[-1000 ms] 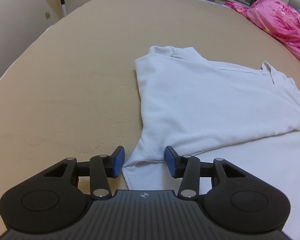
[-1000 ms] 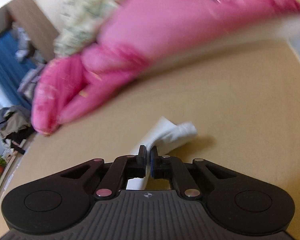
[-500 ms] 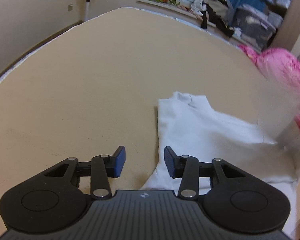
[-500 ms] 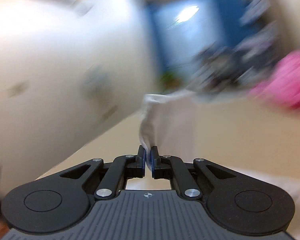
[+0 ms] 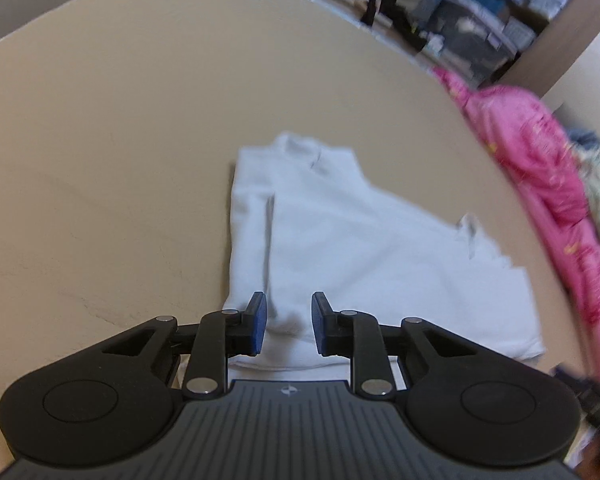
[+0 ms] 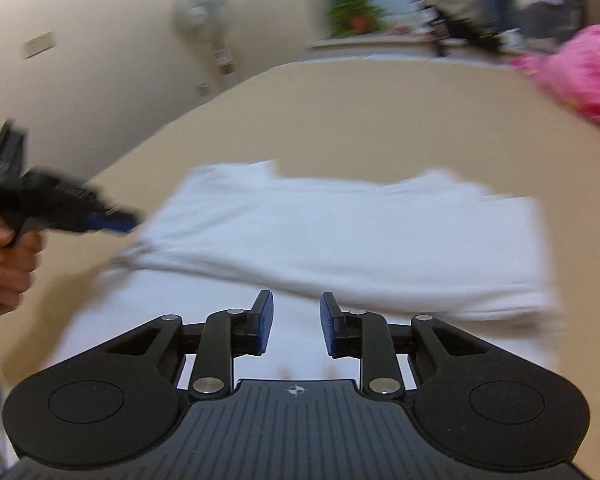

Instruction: Fold small clothes

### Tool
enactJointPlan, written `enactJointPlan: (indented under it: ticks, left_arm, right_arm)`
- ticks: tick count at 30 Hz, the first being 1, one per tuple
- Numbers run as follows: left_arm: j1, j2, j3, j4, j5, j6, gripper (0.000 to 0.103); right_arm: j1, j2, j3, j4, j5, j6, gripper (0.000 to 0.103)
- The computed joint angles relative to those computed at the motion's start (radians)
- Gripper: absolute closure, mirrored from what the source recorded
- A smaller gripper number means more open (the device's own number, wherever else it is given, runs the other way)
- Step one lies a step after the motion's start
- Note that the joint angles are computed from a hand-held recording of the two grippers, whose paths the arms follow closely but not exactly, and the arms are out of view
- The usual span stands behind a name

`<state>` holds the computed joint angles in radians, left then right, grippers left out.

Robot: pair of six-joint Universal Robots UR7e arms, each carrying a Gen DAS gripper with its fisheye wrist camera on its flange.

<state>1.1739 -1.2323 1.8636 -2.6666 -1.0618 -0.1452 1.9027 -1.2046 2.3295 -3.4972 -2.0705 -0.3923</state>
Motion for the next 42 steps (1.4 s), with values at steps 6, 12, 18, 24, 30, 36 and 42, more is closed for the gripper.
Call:
enactJointPlan:
  ticks: [6,12,18,24,30,36,42]
  left_arm:
    - [-0.047,-0.009,0.051,-0.110,0.101,0.084,0.098]
    - [-0.078,-0.024,0.048,-0.025,0.235,0.057,0.092]
    - [-0.084,-0.013,0.069,-0.142,0.177,0.146,0.090]
    - [-0.086,0.020,0.062,-0.075,0.241,0.129,0.089]
    - [-0.084,0.045,0.071,-0.057,0.288,0.117,0.079]
    - [-0.192,-0.086,0.167,-0.064,0.347,0.088,0.079]
    - [-0.359,-0.266,0.272,0.140,0.475,-0.078,0.077]
  right_arm:
    - [-0.085,-0.008,0.007,-0.198,-0.078,0.042,0.068]
    - [-0.157,0.069,-0.035,-0.172,-0.131,0.117,0.068]
    - [-0.127,0.086,-0.063,-0.104,-0.263,0.180,0.064]
    - [-0.143,0.115,-0.051,-0.213,-0.183,0.115,0.065]
    - [-0.116,0.093,-0.048,-0.147,-0.314,0.258,0.052]
    - [0.036,-0.022,-0.017,-0.173,-0.369,0.249,0.055]
    - [0.198,-0.149,0.101,-0.216,-0.401,0.314,0.054]
